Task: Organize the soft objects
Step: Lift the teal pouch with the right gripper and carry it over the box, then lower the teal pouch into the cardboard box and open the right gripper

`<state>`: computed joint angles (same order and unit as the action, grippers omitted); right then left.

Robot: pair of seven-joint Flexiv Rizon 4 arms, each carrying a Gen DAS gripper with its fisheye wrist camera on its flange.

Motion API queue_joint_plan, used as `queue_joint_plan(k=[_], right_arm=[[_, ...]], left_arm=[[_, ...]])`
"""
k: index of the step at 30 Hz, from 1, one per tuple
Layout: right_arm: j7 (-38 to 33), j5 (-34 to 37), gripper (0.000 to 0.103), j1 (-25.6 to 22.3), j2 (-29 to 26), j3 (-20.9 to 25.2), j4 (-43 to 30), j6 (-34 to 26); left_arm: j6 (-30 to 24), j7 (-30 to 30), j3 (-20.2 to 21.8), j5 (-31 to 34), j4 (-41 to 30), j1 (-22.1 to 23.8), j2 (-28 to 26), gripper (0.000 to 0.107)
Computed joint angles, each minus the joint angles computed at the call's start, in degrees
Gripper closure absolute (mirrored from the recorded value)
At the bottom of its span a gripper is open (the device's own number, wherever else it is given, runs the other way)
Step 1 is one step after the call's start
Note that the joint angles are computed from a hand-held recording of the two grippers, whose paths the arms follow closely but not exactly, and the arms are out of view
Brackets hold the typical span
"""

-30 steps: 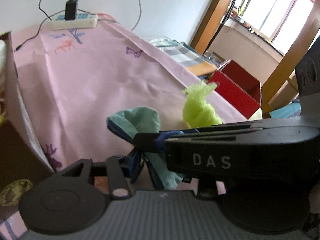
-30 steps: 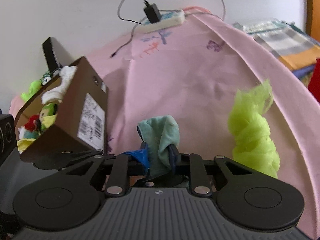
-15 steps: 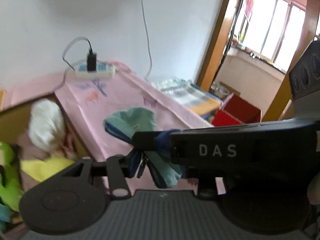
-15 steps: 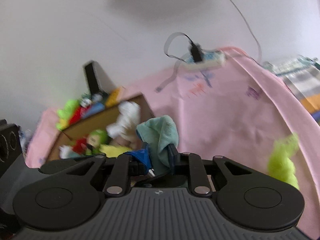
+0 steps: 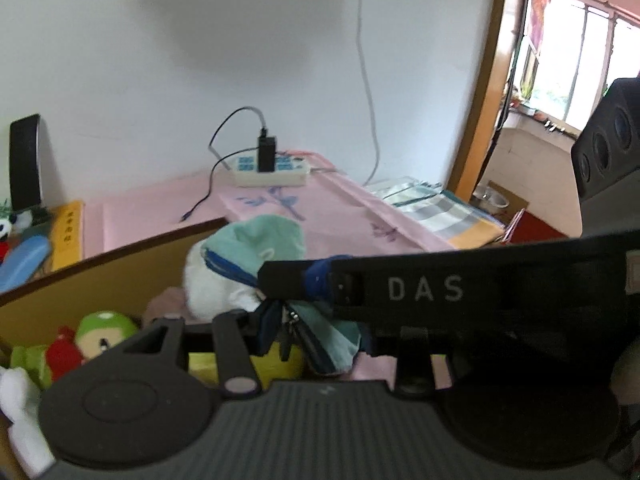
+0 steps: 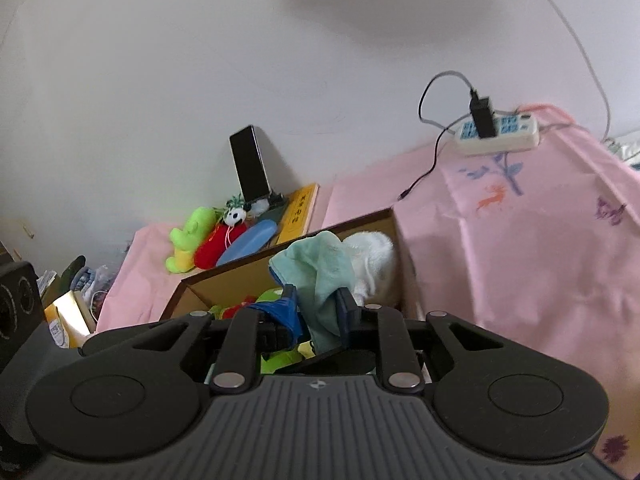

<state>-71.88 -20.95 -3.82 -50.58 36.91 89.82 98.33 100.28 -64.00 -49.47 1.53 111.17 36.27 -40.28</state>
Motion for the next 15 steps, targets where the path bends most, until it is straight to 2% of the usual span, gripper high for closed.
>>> queue_joint_plan(k=[3, 5, 12, 15], right_arm=[[0.9, 1.0, 0.1, 2.7, -0.5, -2.5, -1.7, -1.3], [1.7, 2.3, 0.096, 5.1, -0.1, -5.4, -2.4, -1.7], [3.0, 5.2, 0.093, 12.9, 1.5, -15.9, -2.6, -2.2], [3.7, 5.7, 0.092, 16.3, 2.4, -20.8, -2.0, -2.0]], left_arm=[[-2.3, 0.6, 1.8, -1.4, -1.5, -0.9, -0.3, 0.074], [-3.9, 1.4, 2.6, -2.8, -2.3, -1.3, -0.6, 0.073], [-8.2, 4.4, 7.4, -9.1, -3.9, -5.2, -0.3, 0.06], [-8.8, 5.8, 8.4, -11.5, -3.7, -6.1, 0.1, 0.058]])
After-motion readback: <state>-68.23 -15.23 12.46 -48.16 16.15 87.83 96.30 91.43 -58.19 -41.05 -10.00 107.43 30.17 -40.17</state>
